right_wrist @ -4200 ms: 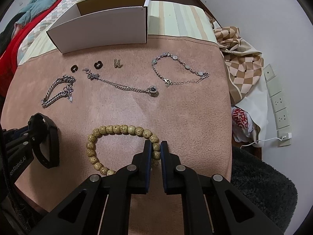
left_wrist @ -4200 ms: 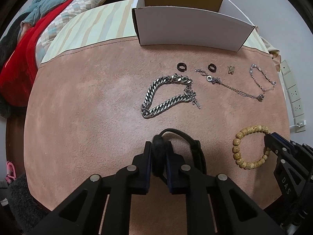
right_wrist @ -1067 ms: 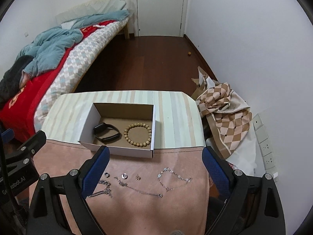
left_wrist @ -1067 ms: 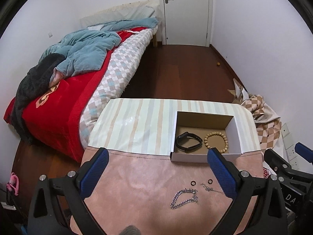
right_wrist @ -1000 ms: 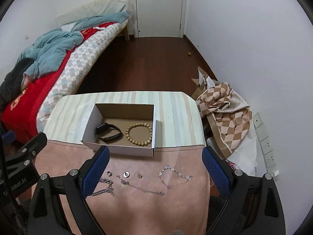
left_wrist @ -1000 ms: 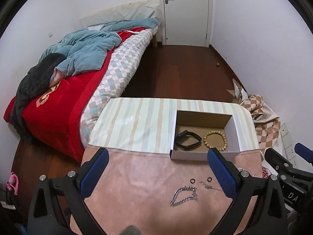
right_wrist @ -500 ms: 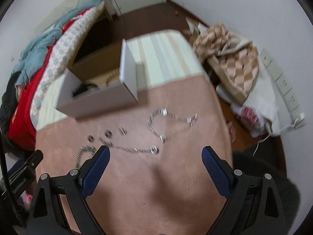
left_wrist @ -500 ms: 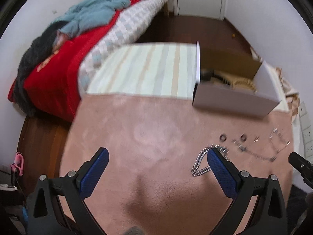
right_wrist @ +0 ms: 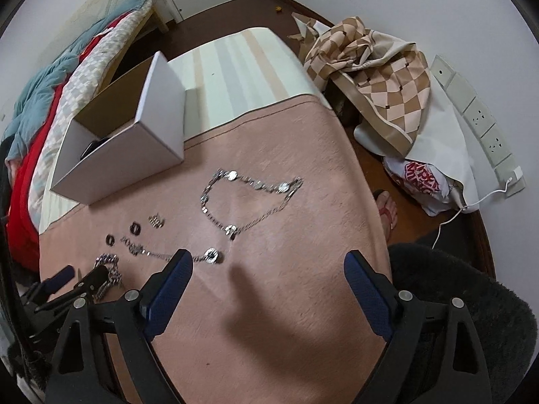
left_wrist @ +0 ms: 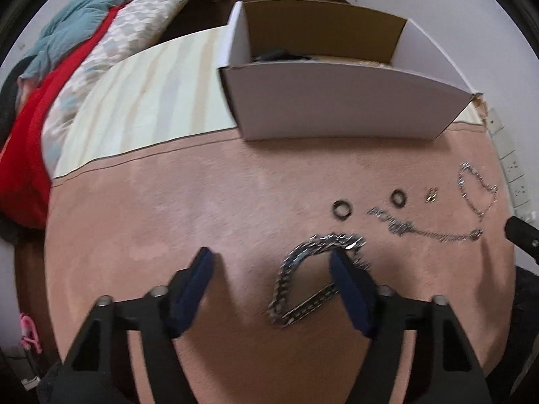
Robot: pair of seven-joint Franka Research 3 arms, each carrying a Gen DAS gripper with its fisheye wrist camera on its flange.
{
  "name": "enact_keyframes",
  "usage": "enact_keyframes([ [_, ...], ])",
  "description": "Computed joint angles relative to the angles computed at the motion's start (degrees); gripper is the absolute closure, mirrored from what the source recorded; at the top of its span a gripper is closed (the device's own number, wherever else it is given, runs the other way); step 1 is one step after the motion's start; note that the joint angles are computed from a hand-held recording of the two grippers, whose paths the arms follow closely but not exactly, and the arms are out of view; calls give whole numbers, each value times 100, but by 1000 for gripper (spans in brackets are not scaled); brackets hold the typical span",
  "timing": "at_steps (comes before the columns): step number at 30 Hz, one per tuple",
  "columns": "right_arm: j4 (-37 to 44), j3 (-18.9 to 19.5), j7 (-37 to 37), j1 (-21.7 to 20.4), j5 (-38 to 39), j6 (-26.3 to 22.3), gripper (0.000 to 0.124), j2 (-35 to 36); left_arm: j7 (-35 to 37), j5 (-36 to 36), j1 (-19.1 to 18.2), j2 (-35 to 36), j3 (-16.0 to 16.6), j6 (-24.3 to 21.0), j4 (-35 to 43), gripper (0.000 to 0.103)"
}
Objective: Organize jewelry
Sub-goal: 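Lower the left gripper onto the thick silver chain bracelet and grasp it, then grasp the silver disc-link bracelet with the right gripper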
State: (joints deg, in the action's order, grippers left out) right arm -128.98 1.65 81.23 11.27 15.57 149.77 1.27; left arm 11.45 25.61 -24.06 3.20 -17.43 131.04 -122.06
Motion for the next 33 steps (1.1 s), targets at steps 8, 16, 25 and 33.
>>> enact_keyframes([
  [8,508,-88,292,-53,-222,205,36,533,-14,134,5,50,30,313,59,97],
  [16,840,-68,205,12,-619,434,42,1064,-471,166,80,-473,11,414,-391,97],
  [25,661,-77,-110,46,-475,731,51,1014,-753,188,99,-849,-153,504,-557,97],
  [33,310,-156,0,-55,-463,1115,111,731,-639,180,84,-662,-150,682,-421,97],
])
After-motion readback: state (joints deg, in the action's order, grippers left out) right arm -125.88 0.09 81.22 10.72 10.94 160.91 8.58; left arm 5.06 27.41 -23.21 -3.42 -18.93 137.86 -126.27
